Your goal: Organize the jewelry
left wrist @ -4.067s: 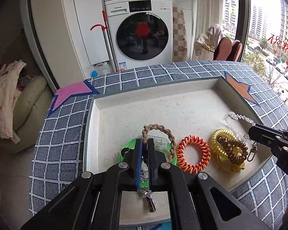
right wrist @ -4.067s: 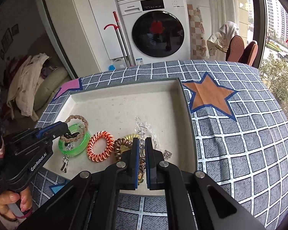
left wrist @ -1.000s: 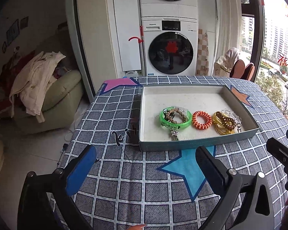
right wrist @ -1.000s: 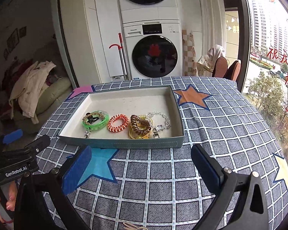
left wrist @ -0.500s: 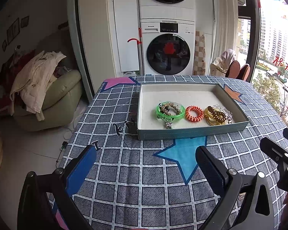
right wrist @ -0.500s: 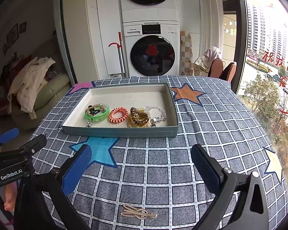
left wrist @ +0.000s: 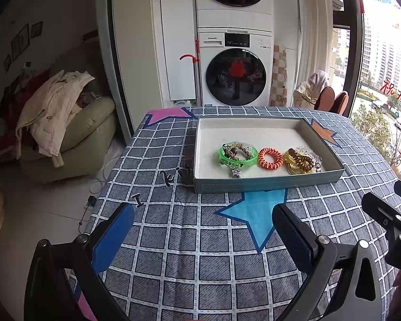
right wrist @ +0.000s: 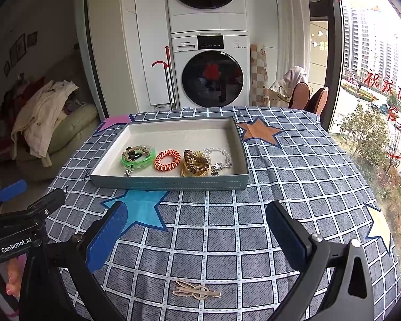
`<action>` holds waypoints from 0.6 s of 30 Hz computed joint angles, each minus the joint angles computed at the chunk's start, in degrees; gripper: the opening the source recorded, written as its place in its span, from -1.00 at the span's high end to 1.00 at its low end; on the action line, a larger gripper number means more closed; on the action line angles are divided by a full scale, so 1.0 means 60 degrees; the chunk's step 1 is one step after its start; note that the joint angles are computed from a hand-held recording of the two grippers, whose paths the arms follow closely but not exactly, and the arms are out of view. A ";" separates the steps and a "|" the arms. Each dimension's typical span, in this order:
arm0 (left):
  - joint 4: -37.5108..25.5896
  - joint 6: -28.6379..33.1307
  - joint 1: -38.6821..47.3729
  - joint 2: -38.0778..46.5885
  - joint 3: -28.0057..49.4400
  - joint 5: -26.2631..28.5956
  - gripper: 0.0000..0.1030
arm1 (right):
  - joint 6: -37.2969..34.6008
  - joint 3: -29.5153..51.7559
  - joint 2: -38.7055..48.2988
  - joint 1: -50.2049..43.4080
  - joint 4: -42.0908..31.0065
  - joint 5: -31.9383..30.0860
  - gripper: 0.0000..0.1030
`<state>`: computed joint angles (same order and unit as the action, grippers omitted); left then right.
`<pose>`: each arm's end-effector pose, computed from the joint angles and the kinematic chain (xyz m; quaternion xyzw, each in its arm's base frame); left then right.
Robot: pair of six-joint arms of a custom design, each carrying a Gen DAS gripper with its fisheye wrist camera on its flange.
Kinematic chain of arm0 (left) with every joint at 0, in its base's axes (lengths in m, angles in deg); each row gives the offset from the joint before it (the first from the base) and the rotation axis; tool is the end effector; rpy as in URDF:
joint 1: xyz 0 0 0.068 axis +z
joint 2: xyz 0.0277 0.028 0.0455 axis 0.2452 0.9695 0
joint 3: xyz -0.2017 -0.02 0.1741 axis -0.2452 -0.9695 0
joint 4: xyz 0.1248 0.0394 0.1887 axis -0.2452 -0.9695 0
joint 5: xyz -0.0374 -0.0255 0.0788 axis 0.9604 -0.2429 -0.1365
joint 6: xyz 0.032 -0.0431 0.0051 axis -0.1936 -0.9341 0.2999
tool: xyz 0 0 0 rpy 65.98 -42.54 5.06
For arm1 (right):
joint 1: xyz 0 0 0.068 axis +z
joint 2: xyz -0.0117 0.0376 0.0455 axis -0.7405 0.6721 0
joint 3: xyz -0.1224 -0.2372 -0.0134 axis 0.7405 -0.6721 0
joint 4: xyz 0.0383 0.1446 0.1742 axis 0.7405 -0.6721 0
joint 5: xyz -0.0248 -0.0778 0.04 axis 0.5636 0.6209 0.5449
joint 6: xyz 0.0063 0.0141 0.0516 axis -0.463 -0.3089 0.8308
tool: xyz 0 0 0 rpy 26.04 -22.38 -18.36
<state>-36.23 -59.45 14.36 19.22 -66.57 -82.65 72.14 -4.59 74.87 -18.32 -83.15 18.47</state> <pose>0.1773 0.0068 0.1736 -0.0871 0.8988 0.0592 0.4256 0.1942 0.1021 0.1908 -0.0853 0.8977 0.0769 0.4254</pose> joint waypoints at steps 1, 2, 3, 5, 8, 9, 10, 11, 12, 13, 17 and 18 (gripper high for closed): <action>-0.0043 -0.0002 0.0016 -0.0017 0.0018 0.0011 -1.00 | -0.0004 -0.0005 0.0004 0.0000 0.0014 -0.0001 -1.00; -0.0073 0.0025 0.0064 -0.0031 0.0033 0.0057 -1.00 | -0.0010 -0.0011 -0.0021 0.0000 0.0000 -0.0002 -1.00; -0.0071 0.0025 0.0057 -0.0034 0.0030 0.0038 -1.00 | -0.0002 -0.0005 0.0004 0.0000 0.0010 0.0000 -1.00; -0.0071 0.0025 0.0057 -0.0034 0.0030 0.0038 -1.00 | 0.0009 -0.0012 -0.0011 0.0002 0.0004 0.0003 -1.00; -0.0150 0.0024 0.0071 -0.0121 0.0023 0.0072 -1.00 | 0.0039 -0.0014 -0.0026 0.0002 -0.0030 -0.0006 -1.00; -0.0157 0.0017 0.0067 -0.0125 0.0022 0.0072 -1.00 | 0.0050 -0.0028 -0.0057 0.0006 -0.0046 0.0001 -1.00; -0.0168 0.0025 0.0080 -0.0103 0.0052 0.0089 -1.00 | 0.0056 -0.0038 -0.0082 0.0011 -0.0065 0.0010 -1.00; -0.0160 0.0020 0.0070 -0.0069 0.0070 0.0080 -1.00 | 0.0058 -0.0028 -0.0071 0.0015 -0.0074 0.0022 -1.00; -0.0162 0.0015 0.0063 -0.0067 0.0071 0.0062 -1.00 | 0.0048 -0.0034 -0.0071 0.0011 -0.0066 0.0023 -1.00; -0.0224 0.0026 0.0080 -0.0133 0.0067 0.0068 -1.00 | 0.0045 -0.0042 -0.0081 0.0015 -0.0074 0.0031 -1.00; -0.0336 0.0011 0.0063 -0.0185 0.0085 0.0047 -1.00 | 0.0072 -0.0052 -0.0095 0.0011 -0.0092 0.0021 -1.00; -0.0352 0.0003 0.0050 -0.0176 0.0097 0.0046 -1.00 | 0.0053 -0.0037 -0.0055 -0.0033 -0.0069 -0.0013 -1.00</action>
